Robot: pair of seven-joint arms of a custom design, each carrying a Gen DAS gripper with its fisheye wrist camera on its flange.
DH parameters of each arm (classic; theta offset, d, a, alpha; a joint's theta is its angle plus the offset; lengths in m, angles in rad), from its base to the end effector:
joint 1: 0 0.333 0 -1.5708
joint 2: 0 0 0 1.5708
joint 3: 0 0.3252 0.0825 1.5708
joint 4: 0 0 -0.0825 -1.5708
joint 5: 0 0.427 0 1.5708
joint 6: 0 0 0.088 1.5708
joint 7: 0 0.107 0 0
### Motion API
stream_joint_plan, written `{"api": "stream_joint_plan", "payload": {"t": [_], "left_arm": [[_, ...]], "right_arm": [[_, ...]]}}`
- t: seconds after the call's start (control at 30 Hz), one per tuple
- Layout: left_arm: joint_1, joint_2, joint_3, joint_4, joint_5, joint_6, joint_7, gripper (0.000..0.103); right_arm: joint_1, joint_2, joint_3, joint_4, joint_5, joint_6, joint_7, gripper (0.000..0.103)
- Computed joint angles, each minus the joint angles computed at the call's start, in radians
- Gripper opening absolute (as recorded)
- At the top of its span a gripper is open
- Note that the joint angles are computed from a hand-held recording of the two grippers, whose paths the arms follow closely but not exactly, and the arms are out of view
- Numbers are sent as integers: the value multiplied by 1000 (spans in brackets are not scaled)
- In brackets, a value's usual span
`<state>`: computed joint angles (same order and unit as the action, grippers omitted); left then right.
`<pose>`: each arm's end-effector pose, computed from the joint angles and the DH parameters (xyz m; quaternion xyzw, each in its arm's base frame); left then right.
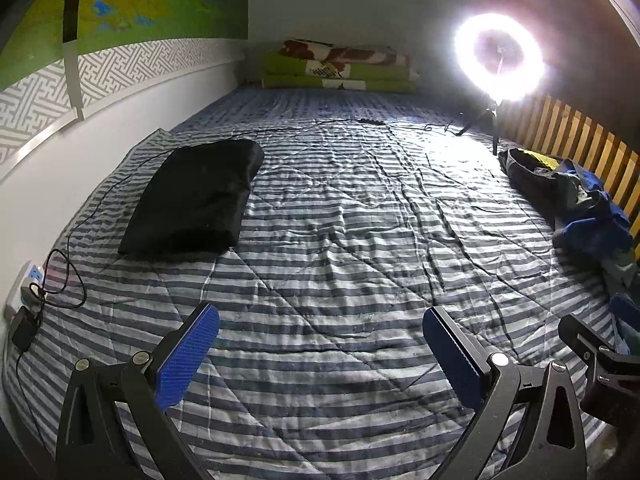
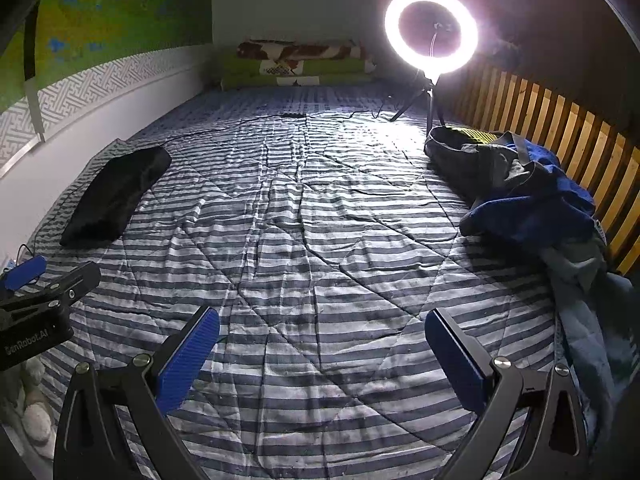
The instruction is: Fold small clothes
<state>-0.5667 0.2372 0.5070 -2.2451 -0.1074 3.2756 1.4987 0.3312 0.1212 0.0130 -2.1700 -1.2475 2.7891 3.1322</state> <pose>0.6198 -0.0354 0.3491 -0.6672 0.6263 -0.2788 0.2911 0.5544 0.2446 0.3508 -0.6123 0.6900 -0.2919 0.2525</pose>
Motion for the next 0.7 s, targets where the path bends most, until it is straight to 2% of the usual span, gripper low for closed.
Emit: {"api": "stream_joint_plan", "payload": {"t": [0.43,0.7], "left_arm": [[1,-25,-7,-20,-43,11,44,103],[29,-26,-34,-18,-51,8,59,103]], "right_arm": [[2,-14,11,-6,-4,-17,6,101],[1,-12,10,-2,2,-17,-3,101]]}}
